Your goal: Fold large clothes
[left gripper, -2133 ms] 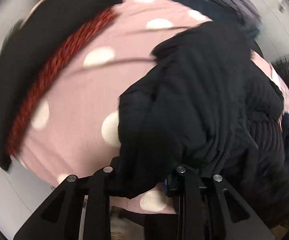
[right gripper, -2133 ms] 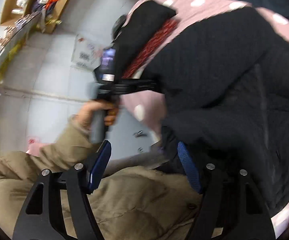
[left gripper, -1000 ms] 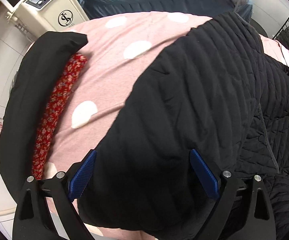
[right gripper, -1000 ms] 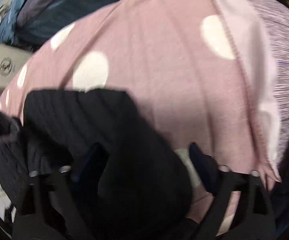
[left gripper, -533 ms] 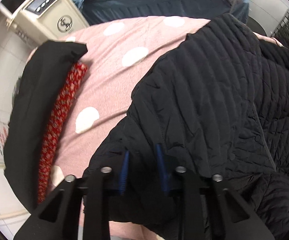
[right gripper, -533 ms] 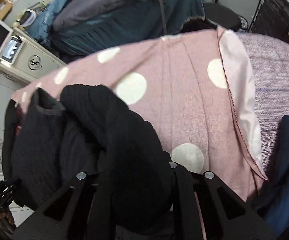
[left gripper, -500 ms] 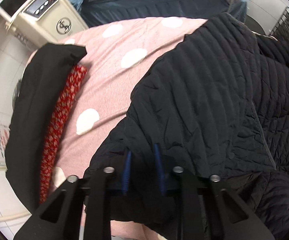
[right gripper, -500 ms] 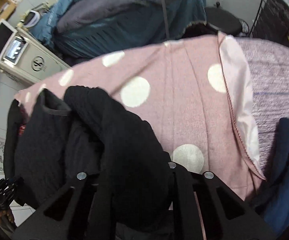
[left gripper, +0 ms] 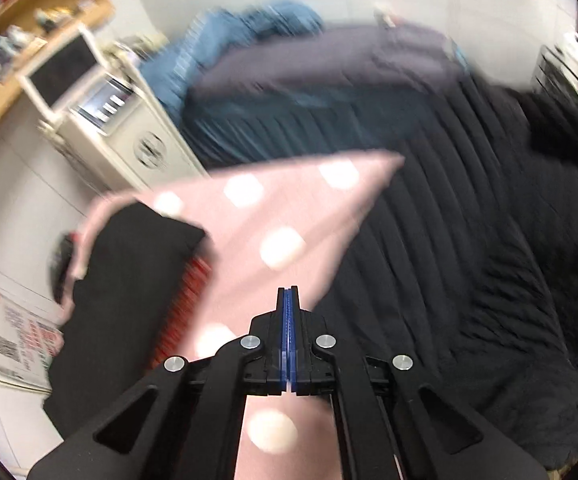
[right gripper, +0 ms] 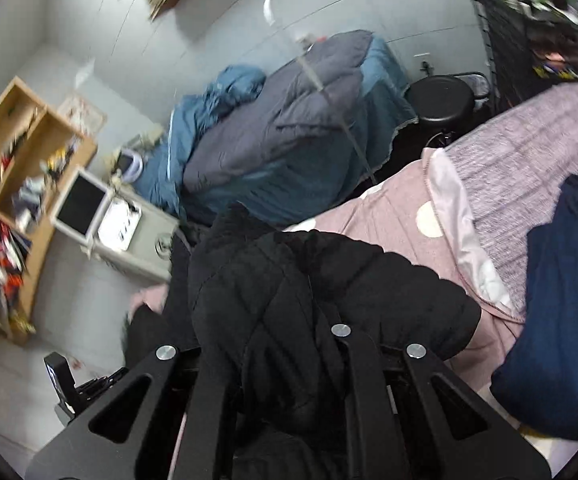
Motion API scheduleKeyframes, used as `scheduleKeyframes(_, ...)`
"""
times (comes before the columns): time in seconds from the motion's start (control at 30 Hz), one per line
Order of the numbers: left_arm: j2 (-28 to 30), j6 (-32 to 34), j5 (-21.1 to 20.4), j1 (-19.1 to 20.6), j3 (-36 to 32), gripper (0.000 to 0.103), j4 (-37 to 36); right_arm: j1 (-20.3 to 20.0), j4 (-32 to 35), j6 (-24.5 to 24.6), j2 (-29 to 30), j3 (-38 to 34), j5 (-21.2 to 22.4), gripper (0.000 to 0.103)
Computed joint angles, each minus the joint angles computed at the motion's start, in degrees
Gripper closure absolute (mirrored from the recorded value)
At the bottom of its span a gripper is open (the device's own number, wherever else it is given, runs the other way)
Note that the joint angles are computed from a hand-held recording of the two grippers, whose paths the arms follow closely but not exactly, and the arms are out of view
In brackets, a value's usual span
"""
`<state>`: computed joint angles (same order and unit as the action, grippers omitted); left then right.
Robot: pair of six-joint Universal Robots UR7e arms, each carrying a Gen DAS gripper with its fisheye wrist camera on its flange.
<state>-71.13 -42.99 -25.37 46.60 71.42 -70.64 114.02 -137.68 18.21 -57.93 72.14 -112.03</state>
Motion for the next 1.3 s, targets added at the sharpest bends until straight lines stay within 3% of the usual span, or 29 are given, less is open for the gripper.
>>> scheduleKeyframes(0.07,0.98,-1.74,-0.07,0.81,-3.1,0.103,1.32,-1.37,-2.01,3.58,-3.26,4.14,1.17,0.094)
scheduleKeyframes(0.1,1.38,-3.38,-0.12,1.47,-4.28,0.103,2.01,-2.09,-2.8,5.6,-4.68,6.46,-0.73,0.094)
scheduleKeyframes(0.17,1.84,-5.18,-1.6,2.64,-5.23,0.102,2.66,-3.54,1.69,11.57,-6.17,8.44,-7.08,0.092)
scheduleKeyframes(0.2,2.01,-5.23,-2.63,3.07,-5.01,0.102,2.56,-5.5,3.39,16.92,-7.82,10.94,-7.43,0.092)
scheduleKeyframes(0.27,1.55,-3.43,-4.32,3.13,-1.89,0.077,-1.18,-8.95,1.12,25.18,-11.2,16.72,-3.39,0.083)
scheduleKeyframes(0.3,1.36,-2.04,-5.2,3.11,-0.03,0.03,-3.28,-9.4,1.95,26.21,-11.64,17.49,-3.27,0.08)
scheduleKeyframes(0.33,1.06,-0.57,-5.23,2.86,2.63,0.006,-5.81,-9.37,2.52,26.03,-11.63,17.64,-3.64,0.076)
scheduleKeyframes(0.4,0.94,3.97,-5.26,2.13,7.34,0.007,-13.15,-8.36,3.56,24.61,-10.89,16.66,-5.24,0.072)
scheduleKeyframes(0.47,2.4,8.43,-7.91,2.08,9.21,0.007,-16.88,-7.18,6.24,23.34,-9.62,14.25,-7.34,0.069)
scheduleKeyframes(0.6,8.76,16.34,-6.68,0.76,9.78,0.007,-22.68,-4.61,13.79,20.73,-6.04,7.77,-12.57,0.068)
scheduleKeyframes(0.7,14.08,25.29,-6.6,0.25,8.06,0.006,-32.31,-3.54,18.72,18.65,-4.71,5.38,-15.4,0.068)
scheduleKeyframes(0.77,19.37,28.98,-6.21,0.51,3.5,0.006,-34.75,-3.45,19.11,16.95,-4.59,5.57,-15.63,0.068)
scheduleKeyframes(0.93,31.38,29.82,-6.73,2.34,-11.05,0.008,-29.26,-3.15,19.32,15.28,-4.91,6.74,-16.23,0.066)
scheduleKeyframes(0.97,33.93,28.89,-6.6,2.85,-14.55,0.011,-26.31,-3.05,19.93,14.52,-4.85,6.75,-16.49,0.065)
scheduleKeyframes(1.03,36.49,27.84,-7.43,3.77,-18.77,0.047,-22.33,-2.89,21.58,13.29,-4.63,6.34,-17.56,0.058)
scheduleKeyframes(1.07,37.64,26.87,-8.35,4.35,-21.1,0.055,-19.75,-2.84,22.53,12.81,-4.33,6.04,-18.27,0.057)
scheduleKeyframes(1.13,36.68,26.73,-7.99,4.55,-19.79,0.084,-20.95,-2.93,24.14,11.89,-3.84,5.52,-18.65,0.057)
scheduleKeyframes(1.2,34.06,26.76,-7.13,4.85,-17.27,0.093,-23.22,-3.09,24.71,11.88,-3.53,5.22,-18.71,0.056)
scheduleKeyframes(1.3,28.19,25.1,-5.06,5.42,-13.26,0.096,-26.71,-3.51,25.44,12.22,-2.91,4.18,-18.61,0.046)
